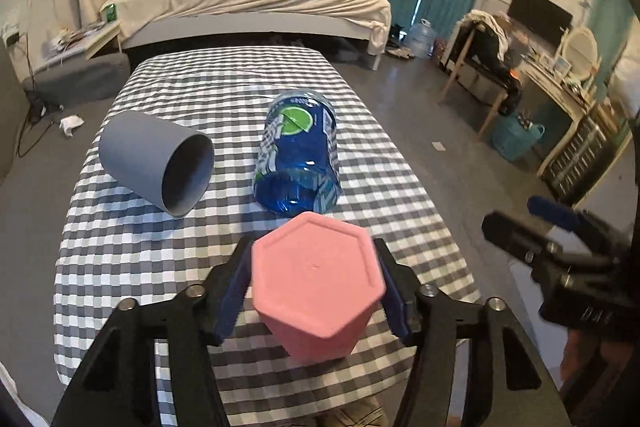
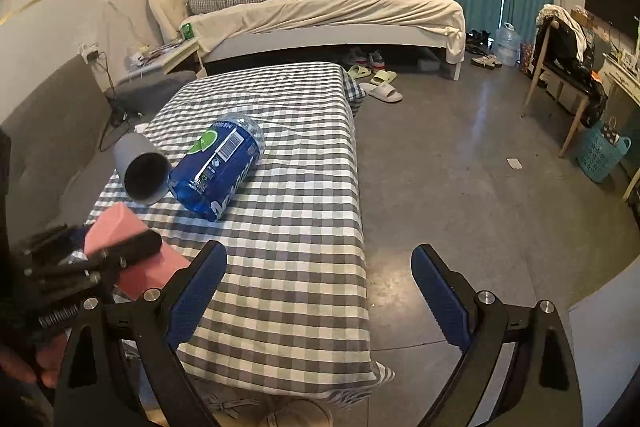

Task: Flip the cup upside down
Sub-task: 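Rotate the pink cup with the left tool and lower it closed end up beside the bottle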

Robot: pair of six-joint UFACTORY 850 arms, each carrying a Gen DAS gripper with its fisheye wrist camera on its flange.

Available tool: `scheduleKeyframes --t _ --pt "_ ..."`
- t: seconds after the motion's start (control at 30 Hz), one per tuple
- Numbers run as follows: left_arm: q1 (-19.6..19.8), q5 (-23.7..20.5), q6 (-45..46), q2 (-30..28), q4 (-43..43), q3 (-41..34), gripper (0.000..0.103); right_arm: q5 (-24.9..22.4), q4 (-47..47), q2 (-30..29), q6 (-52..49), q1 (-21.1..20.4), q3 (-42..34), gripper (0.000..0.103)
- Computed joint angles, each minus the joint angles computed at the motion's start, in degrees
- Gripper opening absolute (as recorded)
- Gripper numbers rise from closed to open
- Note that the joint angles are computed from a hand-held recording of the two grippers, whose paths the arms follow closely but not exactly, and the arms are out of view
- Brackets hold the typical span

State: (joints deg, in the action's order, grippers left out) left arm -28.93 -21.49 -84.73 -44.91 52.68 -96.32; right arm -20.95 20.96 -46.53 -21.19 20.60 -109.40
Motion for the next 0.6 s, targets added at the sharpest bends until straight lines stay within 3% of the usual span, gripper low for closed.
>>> scheduleKeyframes --t 0.07,0.13,0.17,0.23,0.43,0.47,0.53,0.6 --pt "0.0 -0.1 2.9 -0.6 -1.6 -0.3 0.074 0.1 -1.7 0.2 1.5 0.0 0.3 0.094" --pt "-0.9 -3.3 3.2 -1.2 0.7 -1.2 0.086 0.2 -1.8 0.4 1.7 -0.1 0.8 0.094" --pt "-1.5 -5.7 3.4 -1.8 2.8 -1.8 0.089 0.4 -1.4 0.6 1.6 -0.2 1.1 0.094" --pt "-2.2 -6.3 1.5 -2.0 6.8 -1.5 0.093 0.5 -1.9 0.8 2.4 -0.3 1.3 0.094" --pt "-2.1 -2.5 -4.6 -3.0 14.4 1.3 0.091 0.0 -1.5 0.6 2.1 -0.7 1.2 0.094" --pt "-2.0 -1.8 -5.9 -3.1 15.7 1.5 0.089 -0.2 -1.4 0.5 2.1 -0.8 1.1 0.094" --pt "-1.9 -1.1 -5.2 -3.8 14.4 0.9 0.075 -1.0 -1.0 0.1 1.9 -0.9 0.7 0.094" --pt "-1.5 -0.2 -3.4 -4.5 11.7 0.1 0.073 -1.5 -1.2 -0.1 2.1 -1.0 0.4 0.094"
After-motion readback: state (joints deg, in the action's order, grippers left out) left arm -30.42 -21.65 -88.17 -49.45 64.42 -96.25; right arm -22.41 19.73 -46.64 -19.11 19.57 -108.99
